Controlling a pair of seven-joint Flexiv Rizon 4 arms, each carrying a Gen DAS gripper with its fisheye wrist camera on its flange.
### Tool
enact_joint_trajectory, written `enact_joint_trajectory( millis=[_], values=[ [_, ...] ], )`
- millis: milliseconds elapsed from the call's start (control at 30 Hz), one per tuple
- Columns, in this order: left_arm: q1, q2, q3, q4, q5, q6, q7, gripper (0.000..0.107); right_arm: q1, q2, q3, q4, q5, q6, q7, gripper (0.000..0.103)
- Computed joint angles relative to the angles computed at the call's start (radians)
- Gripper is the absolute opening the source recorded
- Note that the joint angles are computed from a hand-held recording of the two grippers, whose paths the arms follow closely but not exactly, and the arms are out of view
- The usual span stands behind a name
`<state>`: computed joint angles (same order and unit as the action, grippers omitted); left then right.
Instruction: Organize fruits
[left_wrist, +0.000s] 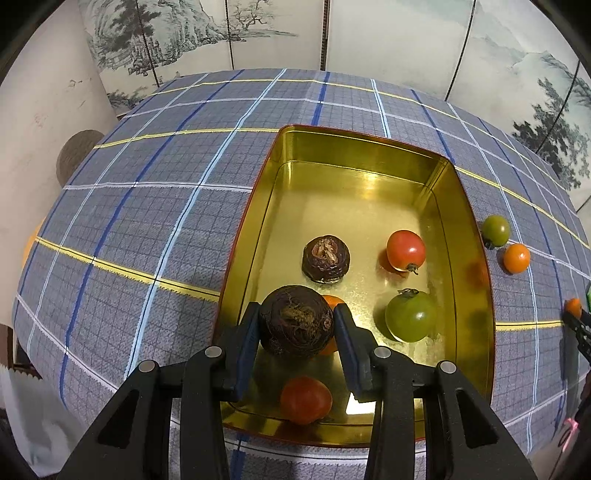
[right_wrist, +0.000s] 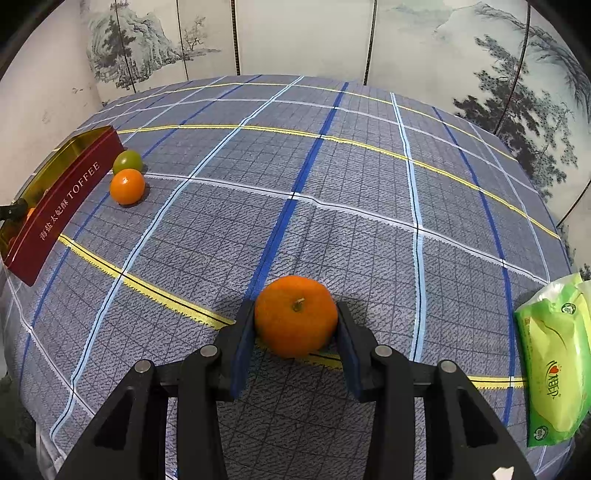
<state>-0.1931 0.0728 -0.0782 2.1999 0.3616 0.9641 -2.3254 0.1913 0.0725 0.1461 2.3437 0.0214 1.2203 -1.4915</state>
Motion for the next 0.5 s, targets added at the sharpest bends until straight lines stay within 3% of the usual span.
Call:
enact_joint_trajectory(
  millis=[500],
  values=[
    [0.001, 0.002, 0.0, 0.005, -0.011, -0.006, 0.005, 0.042, -0.004, 0.002, 0.0, 0.005, -0.016, 0.003, 0.034, 0.039]
  ],
)
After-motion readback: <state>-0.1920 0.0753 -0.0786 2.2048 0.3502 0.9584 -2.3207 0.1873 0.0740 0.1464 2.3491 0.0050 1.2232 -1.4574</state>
